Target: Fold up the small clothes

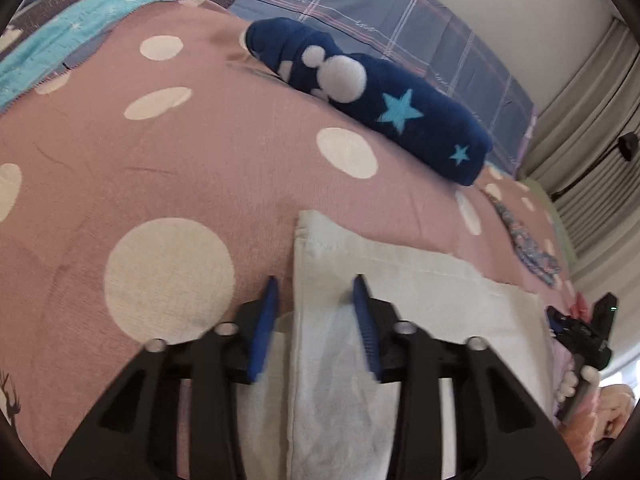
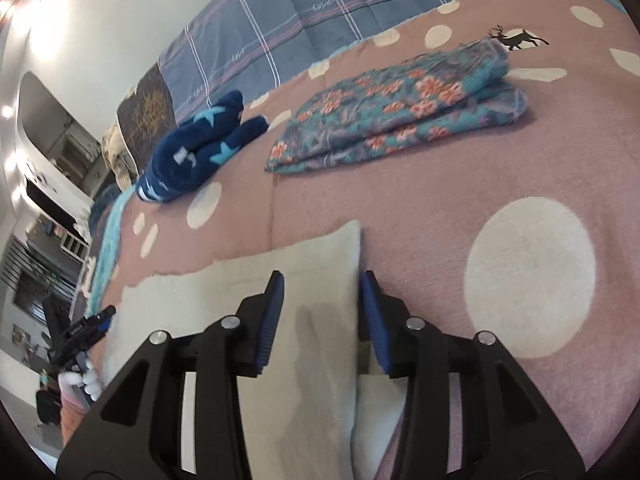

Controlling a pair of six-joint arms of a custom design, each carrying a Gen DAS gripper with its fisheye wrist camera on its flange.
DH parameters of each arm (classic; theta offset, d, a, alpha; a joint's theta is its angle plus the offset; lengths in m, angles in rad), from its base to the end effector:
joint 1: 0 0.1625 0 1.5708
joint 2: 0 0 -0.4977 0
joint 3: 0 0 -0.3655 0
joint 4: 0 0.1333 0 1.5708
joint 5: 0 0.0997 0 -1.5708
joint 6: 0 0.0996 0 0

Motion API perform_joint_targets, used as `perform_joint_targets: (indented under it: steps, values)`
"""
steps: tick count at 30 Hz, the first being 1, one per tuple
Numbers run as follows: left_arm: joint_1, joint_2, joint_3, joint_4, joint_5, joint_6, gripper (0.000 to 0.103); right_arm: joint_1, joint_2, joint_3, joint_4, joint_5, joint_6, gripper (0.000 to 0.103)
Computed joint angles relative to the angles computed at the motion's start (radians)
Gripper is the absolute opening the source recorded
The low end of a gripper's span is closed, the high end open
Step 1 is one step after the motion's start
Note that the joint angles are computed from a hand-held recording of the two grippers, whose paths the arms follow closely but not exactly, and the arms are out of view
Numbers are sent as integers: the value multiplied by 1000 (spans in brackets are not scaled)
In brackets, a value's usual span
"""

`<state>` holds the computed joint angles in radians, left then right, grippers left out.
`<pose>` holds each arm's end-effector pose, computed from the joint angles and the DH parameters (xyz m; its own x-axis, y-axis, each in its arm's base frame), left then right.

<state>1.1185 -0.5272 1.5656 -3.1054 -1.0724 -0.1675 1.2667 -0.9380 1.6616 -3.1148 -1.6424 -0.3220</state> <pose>-0.1629 -0.7491 0.0685 -0.9411 0.0448 -0.3351 0.2307 0.8098 -0.5395 -0.0919 -0.7142 0.3270 -0.9525 0.1248 0.2777 -0.1025 0.7275 -0.6784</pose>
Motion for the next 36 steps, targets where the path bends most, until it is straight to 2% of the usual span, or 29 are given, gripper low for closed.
perform_joint_targets:
  steps: [2, 5, 11, 12, 15, 18, 19, 26, 29, 31, 36]
  values:
    - [-11, -5, 25, -45, 16, -1, 29, 6, -3, 22, -50, -22, -1, 42]
    - [-47, -31, 95, -135, 37, 51, 29, -2, -42, 92, -117, 12, -9, 42]
    - [-129, -71, 231, -196, -38, 106, 30, -49, -144, 262, -214, 44, -56, 42]
    - [-143, -69, 242, -189, -55, 111, 30, -66, -161, 287, -218, 55, -49, 42]
    - [-201, -40, 264, -137, -136, 140, 31, -110, -199, 333, -213, 93, -23, 33]
    - [-245, -2, 260, -91, -209, 153, 41, -141, -227, 365, -209, 143, -16, 32]
    - [-267, 21, 249, -58, -238, 163, 42, -146, -233, 375, -211, 154, -24, 32]
    - [-362, 151, 147, 110, -317, 239, 43, -172, -267, 434, -205, 213, -123, 32]
    - [-400, 202, 92, 171, -302, 291, 44, -202, -277, 466, -251, 228, -131, 32]
    - [-426, 230, 69, 195, -285, 329, 51, -224, -289, 477, -238, 270, -137, 32]
    - [-481, 290, 36, 219, -162, 404, 58, -265, -321, 505, -199, 360, -190, 32]
